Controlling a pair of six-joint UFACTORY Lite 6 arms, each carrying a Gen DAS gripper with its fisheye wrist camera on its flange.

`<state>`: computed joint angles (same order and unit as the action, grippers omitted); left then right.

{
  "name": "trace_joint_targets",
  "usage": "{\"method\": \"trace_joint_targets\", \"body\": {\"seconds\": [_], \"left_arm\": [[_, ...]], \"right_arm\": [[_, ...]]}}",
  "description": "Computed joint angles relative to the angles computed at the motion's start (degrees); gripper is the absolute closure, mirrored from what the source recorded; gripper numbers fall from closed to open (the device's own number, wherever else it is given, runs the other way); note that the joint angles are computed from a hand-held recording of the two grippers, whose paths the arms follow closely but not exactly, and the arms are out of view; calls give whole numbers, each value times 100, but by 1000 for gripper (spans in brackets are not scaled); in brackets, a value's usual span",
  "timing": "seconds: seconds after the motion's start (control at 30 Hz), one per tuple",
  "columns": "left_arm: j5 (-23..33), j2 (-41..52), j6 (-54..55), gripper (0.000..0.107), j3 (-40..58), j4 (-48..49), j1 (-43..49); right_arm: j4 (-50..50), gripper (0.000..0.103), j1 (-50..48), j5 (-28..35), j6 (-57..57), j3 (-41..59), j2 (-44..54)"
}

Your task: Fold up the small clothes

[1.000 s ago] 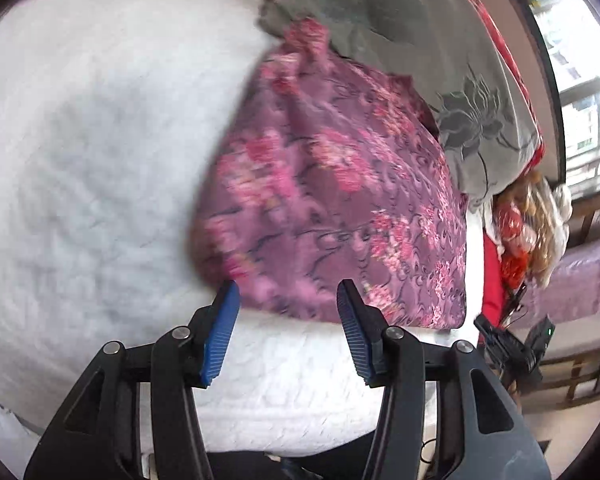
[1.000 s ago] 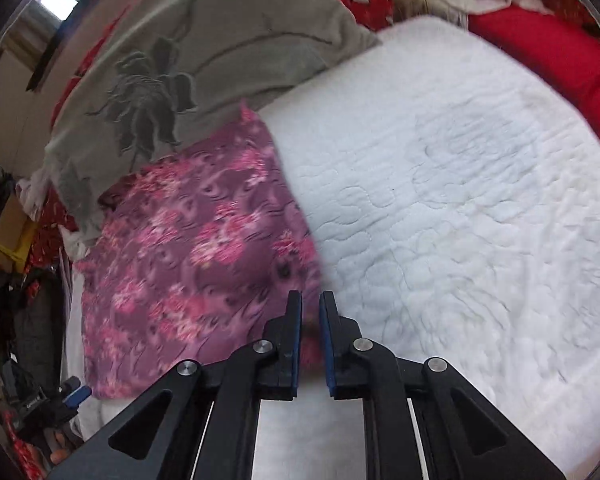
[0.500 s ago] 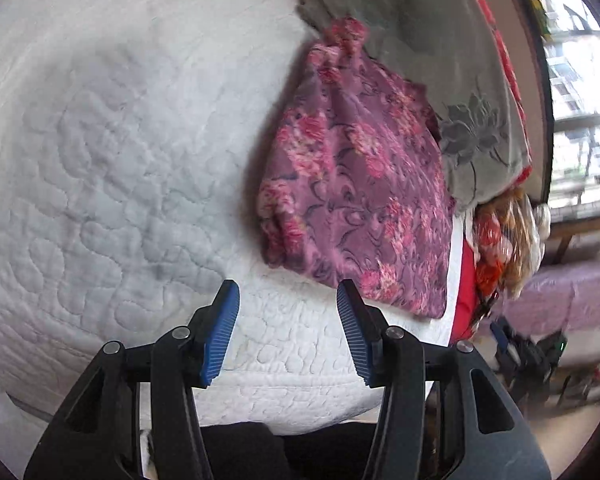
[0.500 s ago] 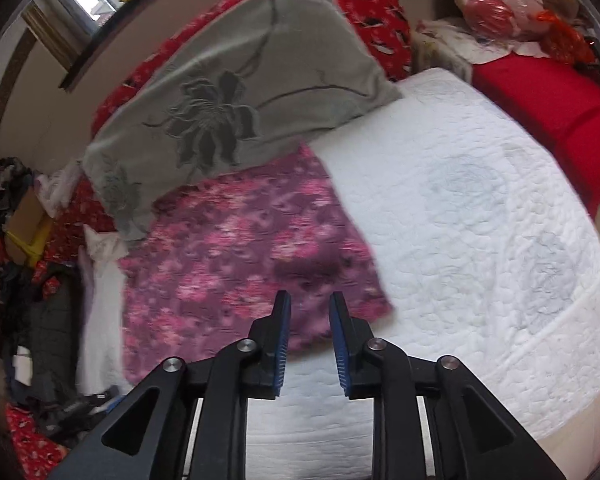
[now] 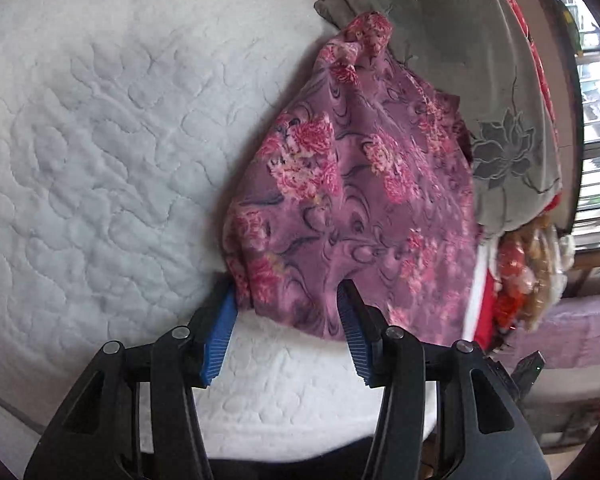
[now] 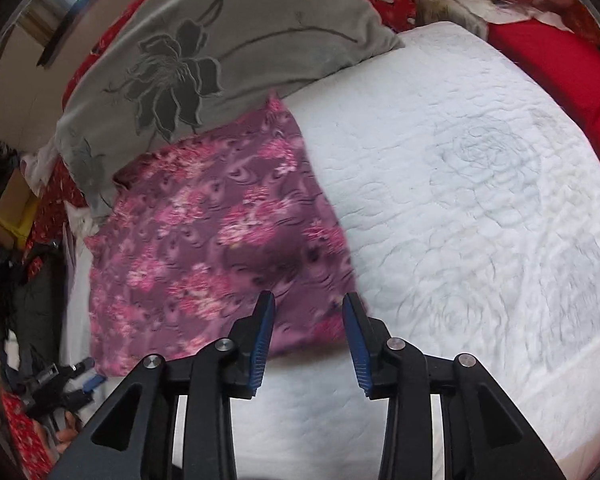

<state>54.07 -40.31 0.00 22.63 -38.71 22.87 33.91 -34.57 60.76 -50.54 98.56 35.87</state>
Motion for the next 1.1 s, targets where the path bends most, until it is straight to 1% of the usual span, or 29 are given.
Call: {"method": "trace_joint_targets", "body": {"seconds": [0.03, 0.07, 0.13, 0.17, 0.2, 0.23, 0.3, 0.33, 0.4, 0.47, 0.53, 0.57, 0.6, 0.67, 0.7, 0.73, 0.77, 0.8, 0.87, 0.9, 0.93, 0.97, 1.03, 1.07, 1.1], "left_arm": [[-49, 9, -144, 58, 35, 94, -113], [37, 11, -192, 58, 105, 89, -98], [441, 13, -53, 58, 392, 47, 80], [542, 15, 56, 58, 523, 9, 158], [557, 54, 49, 58, 787, 53, 106], [476, 196, -69, 58, 1113, 175, -60], [172, 666, -247, 54, 1718, 339, -444], [-37, 960, -321, 51, 1979, 414, -655], [-567, 1667, -609, 51, 2421, 742, -1174], [-957, 2438, -748, 51, 2702, 939, -1504], [-1213, 3103, -946, 51, 2818, 1169, -1701], [-1339, 3495, -1015, 51, 2843, 1254, -1780], [-1434, 3668, -921, 51, 2831, 1172, -1802], [-1579, 3645, -808, 50, 2756, 1110, -1823], [-1516, 3631, -715, 50, 2808, 1091, -1816], [-1442, 3621, -582, 50, 2849, 1063, -1793], [-1382, 3616, -396, 50, 2854, 990, -1731], [-1363, 3647, -314, 50, 2874, 930, -1708], [-1343, 3668, -59, 50, 2823, 747, -1619], [-1309, 3624, 11, 50, 2787, 683, -1577], [-1242, 3540, 33, 50, 2746, 659, -1537], [-1105, 3432, 118, 50, 2710, 600, -1443], [-713, 3182, 412, 50, 2722, 348, -1144], [-522, 3080, 688, 50, 2695, 157, -879], [-347, 2986, 847, 50, 2676, 124, -642]], "right_arm": [[-43, 66, 35, -135, -148, 22, 150], [-143, 66, 83, -232, -200, 67, 295], [-668, 69, 234, -345, 57, 306, 688], [-731, 69, 247, -223, 148, 559, 918], [-555, 69, 210, -163, 68, 696, 995], [-293, 66, 182, -112, -36, 881, 1051], [150, 66, 260, 39, -136, 1447, 1260], [277, 66, 322, 97, -150, 1672, 1358], [472, 66, 575, 209, -102, 2236, 1640], [499, 66, 833, 128, -45, 2445, 1797], [420, 67, 1117, -212, -137, 2180, 1778], [221, 67, 1273, -417, -78, 2107, 1843], [-55, 66, 1458, -823, -63, 1795, 1825], [38, 64, 1510, -1230, -301, 1413, 1605], [-73, 64, 1567, -1321, -227, 1294, 1494], [-181, 62, 1625, -1472, -191, 1095, 1321], [-107, 62, 1673, -1715, -394, 655, 974], [156, 62, 1716, -1821, -837, 143, 565], [461, 62, 1831, -1731, -1445, -520, 78], [551, 58, 1902, -1713, -1648, -836, -124], [607, 48, 2021, -1751, -1835, -1203, -305], [515, 46, 2198, -2028, -1903, -1575, -469], [380, 46, 2553, -2959, -2001, -2311, -908], [149, 47, 2743, -3308, -1791, -2593, -1170], [158, 48, 2870, -3417, -1820, -2837, -1451]]}}
